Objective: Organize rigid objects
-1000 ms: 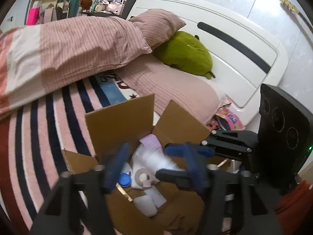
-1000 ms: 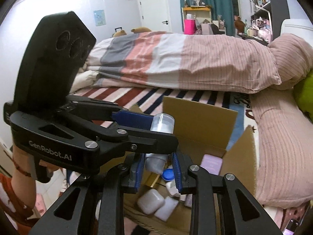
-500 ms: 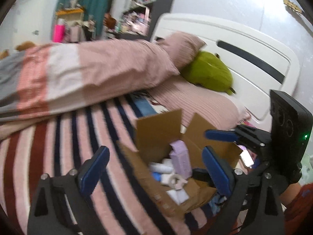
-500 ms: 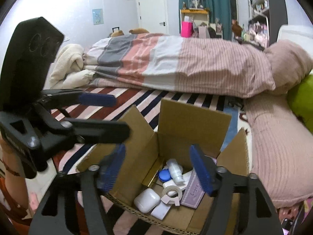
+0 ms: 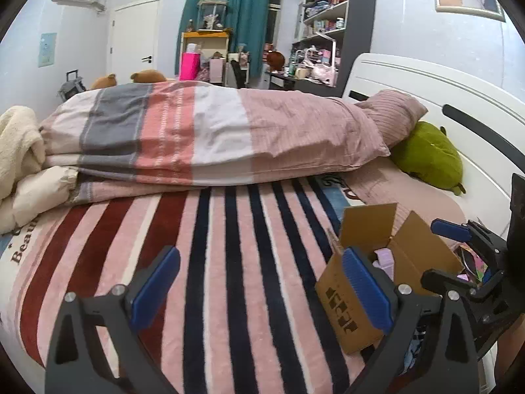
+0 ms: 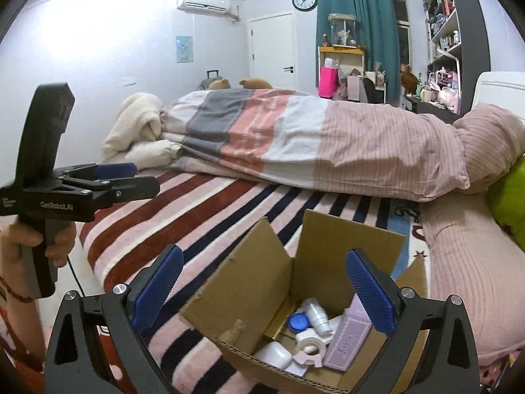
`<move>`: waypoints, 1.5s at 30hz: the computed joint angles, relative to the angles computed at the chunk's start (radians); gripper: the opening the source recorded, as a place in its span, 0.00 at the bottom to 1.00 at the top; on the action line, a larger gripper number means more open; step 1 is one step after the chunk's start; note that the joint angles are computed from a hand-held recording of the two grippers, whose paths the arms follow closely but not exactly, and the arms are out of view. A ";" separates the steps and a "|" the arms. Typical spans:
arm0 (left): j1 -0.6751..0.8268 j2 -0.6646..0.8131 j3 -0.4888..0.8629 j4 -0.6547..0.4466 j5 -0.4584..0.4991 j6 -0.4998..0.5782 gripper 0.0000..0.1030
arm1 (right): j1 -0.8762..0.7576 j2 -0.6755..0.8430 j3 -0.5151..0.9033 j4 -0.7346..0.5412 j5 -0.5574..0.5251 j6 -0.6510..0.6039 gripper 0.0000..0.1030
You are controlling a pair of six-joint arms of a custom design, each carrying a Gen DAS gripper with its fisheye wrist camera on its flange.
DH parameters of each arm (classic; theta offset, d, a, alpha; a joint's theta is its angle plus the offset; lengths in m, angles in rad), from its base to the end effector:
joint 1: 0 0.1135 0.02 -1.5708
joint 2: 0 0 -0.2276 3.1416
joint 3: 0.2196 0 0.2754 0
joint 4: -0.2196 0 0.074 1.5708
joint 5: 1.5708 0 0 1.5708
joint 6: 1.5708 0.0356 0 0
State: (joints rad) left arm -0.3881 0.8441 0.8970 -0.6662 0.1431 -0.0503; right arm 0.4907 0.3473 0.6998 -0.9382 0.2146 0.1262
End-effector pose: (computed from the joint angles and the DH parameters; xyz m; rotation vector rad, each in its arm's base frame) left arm 0.2048 -0.0892 0.2949 0.4514 2.1590 -0.4030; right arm 0.1166 0.0537 0.2799 -0.2663 2.1275 0.1291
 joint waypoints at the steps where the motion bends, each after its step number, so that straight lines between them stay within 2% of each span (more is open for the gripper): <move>1: 0.003 -0.004 -0.003 0.000 -0.008 0.000 0.95 | 0.015 0.002 -0.003 0.002 0.012 0.010 0.97; 22: 0.024 -0.011 -0.012 -0.017 -0.075 0.007 0.95 | 0.014 0.010 -0.013 0.016 0.008 0.018 0.97; 45: 0.027 -0.011 -0.009 -0.021 -0.085 0.005 0.95 | 0.138 0.016 -0.029 0.008 0.118 0.128 0.97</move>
State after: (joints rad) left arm -0.3606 0.8330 0.8881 -0.6869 0.0580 -0.0451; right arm 0.6284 0.3628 0.6706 -0.9300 0.3322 0.2544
